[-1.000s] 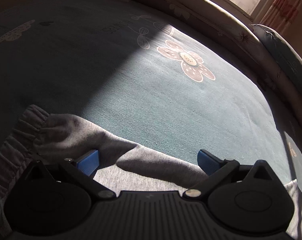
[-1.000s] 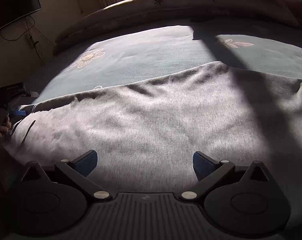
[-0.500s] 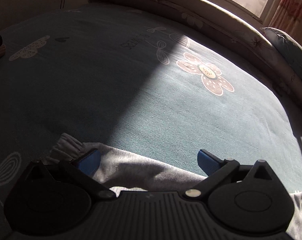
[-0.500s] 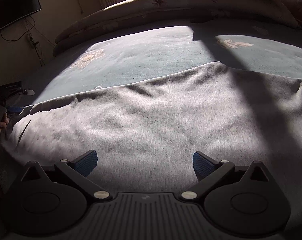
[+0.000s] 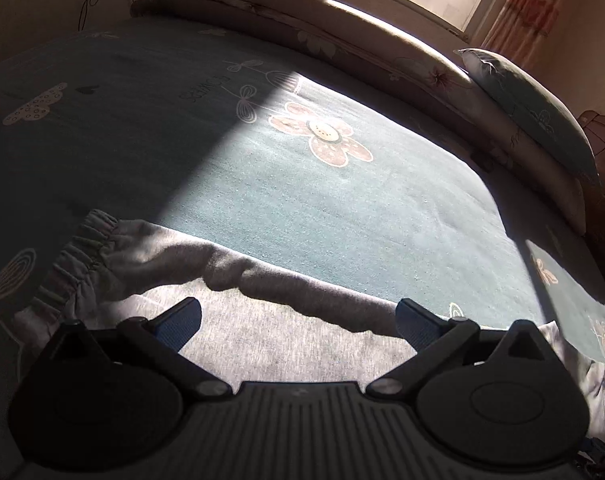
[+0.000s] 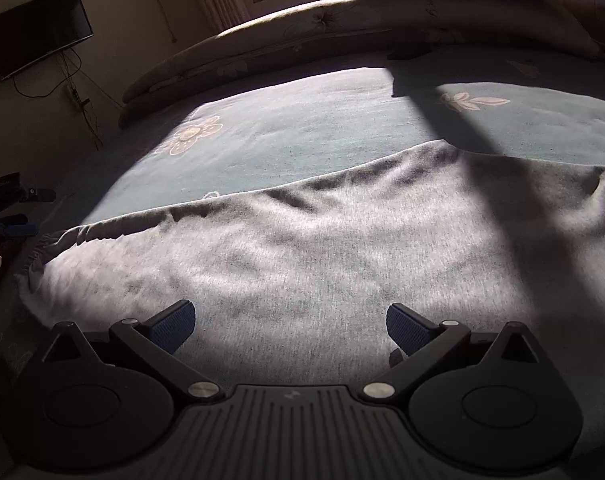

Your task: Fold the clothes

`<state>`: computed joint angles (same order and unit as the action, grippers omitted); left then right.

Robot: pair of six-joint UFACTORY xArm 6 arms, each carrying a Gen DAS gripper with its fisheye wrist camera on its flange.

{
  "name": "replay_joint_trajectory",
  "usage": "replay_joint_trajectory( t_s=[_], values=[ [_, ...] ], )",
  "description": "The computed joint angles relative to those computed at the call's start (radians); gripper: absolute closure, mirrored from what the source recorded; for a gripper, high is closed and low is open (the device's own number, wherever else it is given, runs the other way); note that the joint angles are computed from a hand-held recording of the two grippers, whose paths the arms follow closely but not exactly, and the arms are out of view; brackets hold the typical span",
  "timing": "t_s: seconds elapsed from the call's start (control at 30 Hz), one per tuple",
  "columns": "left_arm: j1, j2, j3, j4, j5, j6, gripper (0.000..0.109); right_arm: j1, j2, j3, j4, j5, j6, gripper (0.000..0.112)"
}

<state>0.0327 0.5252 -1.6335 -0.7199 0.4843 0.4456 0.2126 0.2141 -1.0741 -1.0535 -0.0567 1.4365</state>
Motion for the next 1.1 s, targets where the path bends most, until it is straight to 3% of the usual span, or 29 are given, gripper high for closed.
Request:
replay_joint_trajectory(
  t_s=[0.13,0.23,0.33,0.43,0.57,0.7,0.87,1.0,1.07,1.1],
  values=[
    [-0.031,-0.043,0.119,-0.042,-0.038,0.046,0.006,0.002,0.000,0.011,0.037,-0.009,-0.039,0.009],
    [-0.035,-0.040,0.151,-0.014,-0.056,0.007,0.006,0.001,0.000,0.014,0.042,-0.007,-0.048,0.009],
    [-0.037,-0.053,0.190,-0.168,-0.104,0.131,0.006,-0.001,-0.002,0.021,0.065,-0.005,-0.065,0.009],
    [-0.042,-0.060,0.203,-0.175,-0.116,0.172,0.006,-0.005,-0.005,0.032,0.091,-0.011,-0.083,0.009],
    [-0.057,-0.066,0.220,-0.058,-0.138,0.179,0.006,-0.016,-0.009,0.039,0.081,-0.021,-0.054,0.009],
    [-0.074,-0.074,0.248,0.007,-0.190,0.149,0.006,-0.014,-0.003,0.052,0.181,-0.036,-0.128,0.009],
    [-0.093,-0.070,0.282,0.332,-0.263,-0.085,0.006,-0.014,-0.003,0.053,0.197,-0.037,-0.142,0.009],
    [-0.090,-0.073,0.281,0.521,-0.252,-0.245,0.006,-0.015,-0.003,0.055,0.205,-0.041,-0.146,0.009],
    [-0.093,-0.090,0.291,0.495,-0.240,-0.249,0.006,-0.019,-0.004,0.053,0.185,-0.041,-0.126,0.009],
    [-0.101,-0.107,0.308,0.419,-0.246,-0.193,0.006,-0.022,-0.004,0.047,0.150,-0.037,-0.094,0.009]
  ],
)
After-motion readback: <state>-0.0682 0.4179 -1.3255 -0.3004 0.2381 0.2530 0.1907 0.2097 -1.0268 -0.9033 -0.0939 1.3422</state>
